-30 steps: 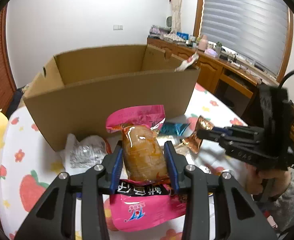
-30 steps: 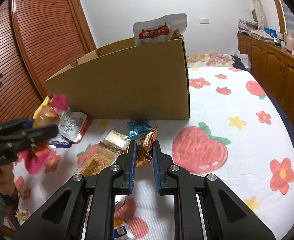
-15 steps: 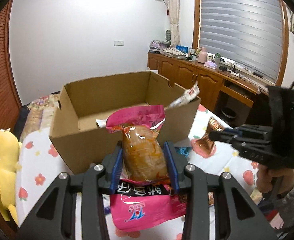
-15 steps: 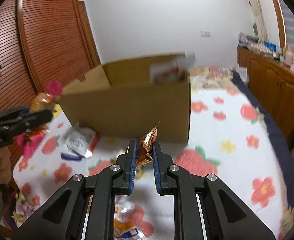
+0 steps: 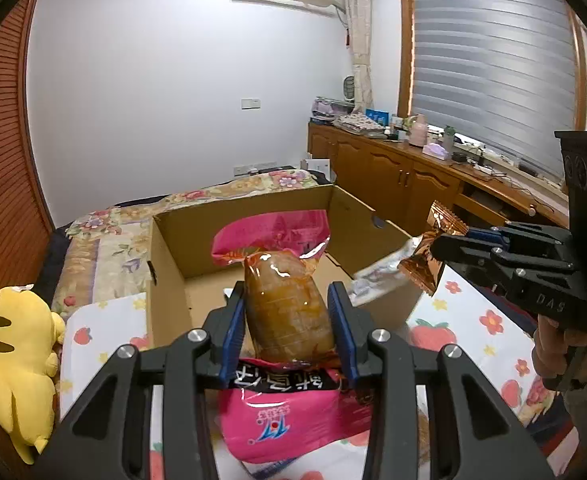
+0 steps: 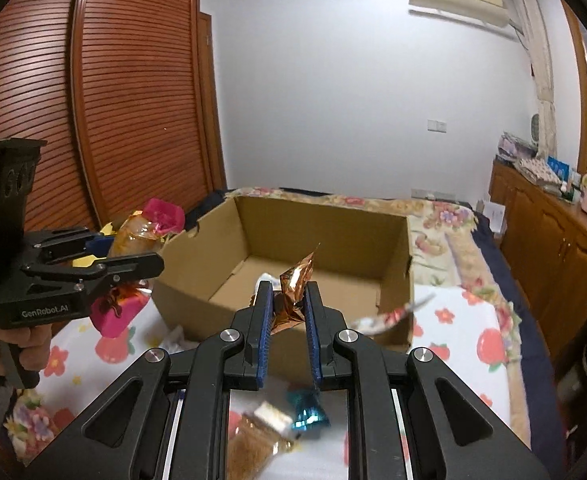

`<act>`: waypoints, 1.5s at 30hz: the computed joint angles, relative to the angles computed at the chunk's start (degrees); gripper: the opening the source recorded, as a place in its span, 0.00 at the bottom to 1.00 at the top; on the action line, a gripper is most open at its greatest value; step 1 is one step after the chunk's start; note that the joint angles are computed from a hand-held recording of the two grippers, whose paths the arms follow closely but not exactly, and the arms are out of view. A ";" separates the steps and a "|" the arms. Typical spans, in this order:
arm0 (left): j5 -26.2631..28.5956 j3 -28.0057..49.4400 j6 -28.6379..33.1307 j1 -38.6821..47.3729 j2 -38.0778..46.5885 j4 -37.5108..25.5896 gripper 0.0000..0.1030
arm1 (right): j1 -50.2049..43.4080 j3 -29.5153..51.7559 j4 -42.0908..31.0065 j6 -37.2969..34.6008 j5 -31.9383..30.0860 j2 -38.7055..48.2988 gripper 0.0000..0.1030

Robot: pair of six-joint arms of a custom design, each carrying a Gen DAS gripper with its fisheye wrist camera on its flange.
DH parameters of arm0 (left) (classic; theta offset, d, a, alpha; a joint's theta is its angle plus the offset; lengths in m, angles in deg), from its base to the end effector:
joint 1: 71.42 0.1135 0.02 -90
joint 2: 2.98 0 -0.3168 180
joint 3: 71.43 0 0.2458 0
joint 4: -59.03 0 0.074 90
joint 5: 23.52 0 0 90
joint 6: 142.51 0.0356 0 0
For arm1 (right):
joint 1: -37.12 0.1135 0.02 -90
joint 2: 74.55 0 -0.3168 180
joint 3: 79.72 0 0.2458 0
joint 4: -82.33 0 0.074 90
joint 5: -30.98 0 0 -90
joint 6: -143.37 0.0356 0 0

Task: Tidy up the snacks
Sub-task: 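Carry the bun and candy over the box and release both, then return both tools to the table and approach the cracker bar and orange pouch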

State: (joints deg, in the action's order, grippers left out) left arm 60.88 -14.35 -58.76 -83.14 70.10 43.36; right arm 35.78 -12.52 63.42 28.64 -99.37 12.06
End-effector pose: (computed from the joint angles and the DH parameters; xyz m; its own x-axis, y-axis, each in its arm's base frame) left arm 0.2526 -0.0488 0.2914 -0.5242 -0.0019 -0.8516 0.0642 0.9971 -0.0417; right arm 0.3129 0.0157 0.2854 -0.3580 -0.3105 -0.8806 -0.7044 0.7089 0.0364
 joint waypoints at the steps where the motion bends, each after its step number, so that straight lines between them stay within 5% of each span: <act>1: -0.01 0.05 0.08 0.34 0.49 0.39 0.37 | 0.50 0.32 -0.01 0.11 0.51 0.27 0.13; 20: 3.81 3.88 0.56 8.31 12.09 3.23 0.38 | 11.51 6.52 3.14 6.87 13.94 11.97 0.14; 29: 1.71 4.21 0.00 7.44 12.61 3.11 0.56 | 13.69 4.51 4.04 5.16 16.92 12.91 0.21; 32: 0.79 3.39 0.54 7.08 11.01 3.43 0.56 | 13.25 3.43 5.19 5.38 15.70 12.38 0.27; 35: 0.55 2.58 0.39 6.27 8.47 2.97 0.58 | 12.86 3.05 4.87 5.14 14.58 11.61 0.49; 45: -3.40 -4.92 0.03 1.01 -1.76 5.53 0.79 | 7.02 -2.35 2.80 3.58 3.43 3.07 0.50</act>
